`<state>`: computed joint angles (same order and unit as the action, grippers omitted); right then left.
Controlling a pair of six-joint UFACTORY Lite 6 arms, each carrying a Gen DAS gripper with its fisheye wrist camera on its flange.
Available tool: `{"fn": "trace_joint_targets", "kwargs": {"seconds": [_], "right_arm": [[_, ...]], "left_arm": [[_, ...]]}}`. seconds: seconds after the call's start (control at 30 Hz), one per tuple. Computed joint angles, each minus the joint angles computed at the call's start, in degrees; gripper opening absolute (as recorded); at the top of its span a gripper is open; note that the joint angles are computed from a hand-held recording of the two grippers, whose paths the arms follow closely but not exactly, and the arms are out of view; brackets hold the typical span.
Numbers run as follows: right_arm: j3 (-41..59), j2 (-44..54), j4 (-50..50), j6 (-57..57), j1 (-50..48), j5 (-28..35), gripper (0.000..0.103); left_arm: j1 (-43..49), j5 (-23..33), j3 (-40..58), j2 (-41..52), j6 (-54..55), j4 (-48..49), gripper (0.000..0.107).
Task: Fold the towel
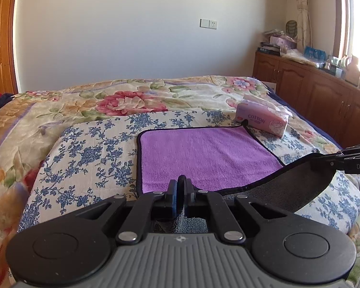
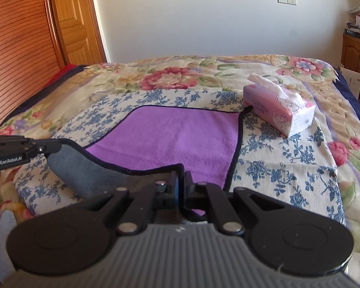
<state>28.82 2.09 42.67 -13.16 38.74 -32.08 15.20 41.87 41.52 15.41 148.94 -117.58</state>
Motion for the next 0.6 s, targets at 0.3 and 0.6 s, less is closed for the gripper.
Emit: {"fn": "trace_joint_targets", "kwargs": {"seconds": [0.3, 0.6], "right_arm": [[1.2, 0.6, -1.0, -0.7, -0.7, -0.8, 0.005], [3.4, 2.9, -4.9, 0.7, -2.9, -0.9, 0.005]], "left_arm": [[-0.5, 0.6, 0.8, -0.2, -1.3, 0.1, 0.006], [-2.5, -0.5, 4.6, 2.9, 0.0, -2.5, 0.006]]}}
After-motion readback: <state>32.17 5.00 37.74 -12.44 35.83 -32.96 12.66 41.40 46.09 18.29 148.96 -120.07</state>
